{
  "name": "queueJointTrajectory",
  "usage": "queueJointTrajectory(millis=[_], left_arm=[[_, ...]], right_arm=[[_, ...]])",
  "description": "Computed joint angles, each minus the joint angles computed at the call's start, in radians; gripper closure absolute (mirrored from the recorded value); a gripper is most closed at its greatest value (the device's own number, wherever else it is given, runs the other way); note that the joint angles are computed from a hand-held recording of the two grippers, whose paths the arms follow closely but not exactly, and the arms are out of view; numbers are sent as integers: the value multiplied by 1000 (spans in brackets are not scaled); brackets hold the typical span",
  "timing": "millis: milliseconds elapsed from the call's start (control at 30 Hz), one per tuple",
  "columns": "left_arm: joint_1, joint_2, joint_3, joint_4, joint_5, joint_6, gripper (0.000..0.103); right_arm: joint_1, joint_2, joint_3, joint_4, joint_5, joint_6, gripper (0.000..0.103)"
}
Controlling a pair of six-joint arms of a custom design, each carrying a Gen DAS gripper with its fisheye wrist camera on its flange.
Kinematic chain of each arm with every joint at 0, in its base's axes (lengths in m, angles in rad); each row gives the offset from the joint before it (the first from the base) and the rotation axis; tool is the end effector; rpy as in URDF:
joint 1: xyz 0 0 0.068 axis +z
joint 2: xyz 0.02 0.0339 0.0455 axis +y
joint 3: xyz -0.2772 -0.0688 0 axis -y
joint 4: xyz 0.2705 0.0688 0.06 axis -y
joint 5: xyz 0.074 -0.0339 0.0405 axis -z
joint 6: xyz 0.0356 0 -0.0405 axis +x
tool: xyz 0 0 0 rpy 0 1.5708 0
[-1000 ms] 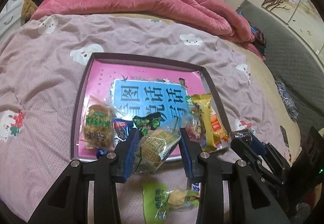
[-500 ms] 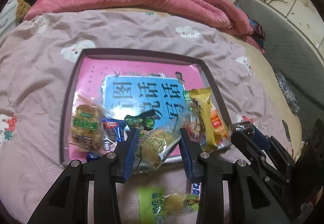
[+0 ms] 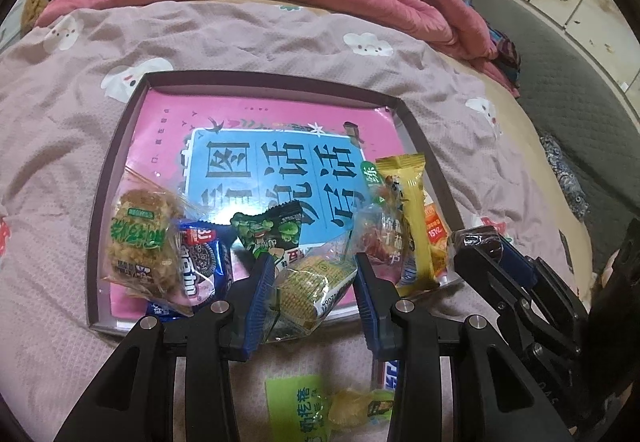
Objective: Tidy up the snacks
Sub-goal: 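Lift and carry both held bags over the tray with both tools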
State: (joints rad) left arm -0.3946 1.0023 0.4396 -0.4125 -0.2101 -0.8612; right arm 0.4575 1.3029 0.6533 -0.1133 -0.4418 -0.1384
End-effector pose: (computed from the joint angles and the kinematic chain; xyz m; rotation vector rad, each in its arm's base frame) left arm 0.1807 -0.0672 0.1635 -0.6645 2.4425 -0.2403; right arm 0.2401 0.1352 0.1916 -0.8969 2.1596 0.6742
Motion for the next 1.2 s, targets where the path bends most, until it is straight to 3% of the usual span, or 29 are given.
queueJointTrajectory(millis=[1200], left_arm=[[46,60,-13,41,39,30,62]], right_arm=[[80,75,9,15,34,-30,66]])
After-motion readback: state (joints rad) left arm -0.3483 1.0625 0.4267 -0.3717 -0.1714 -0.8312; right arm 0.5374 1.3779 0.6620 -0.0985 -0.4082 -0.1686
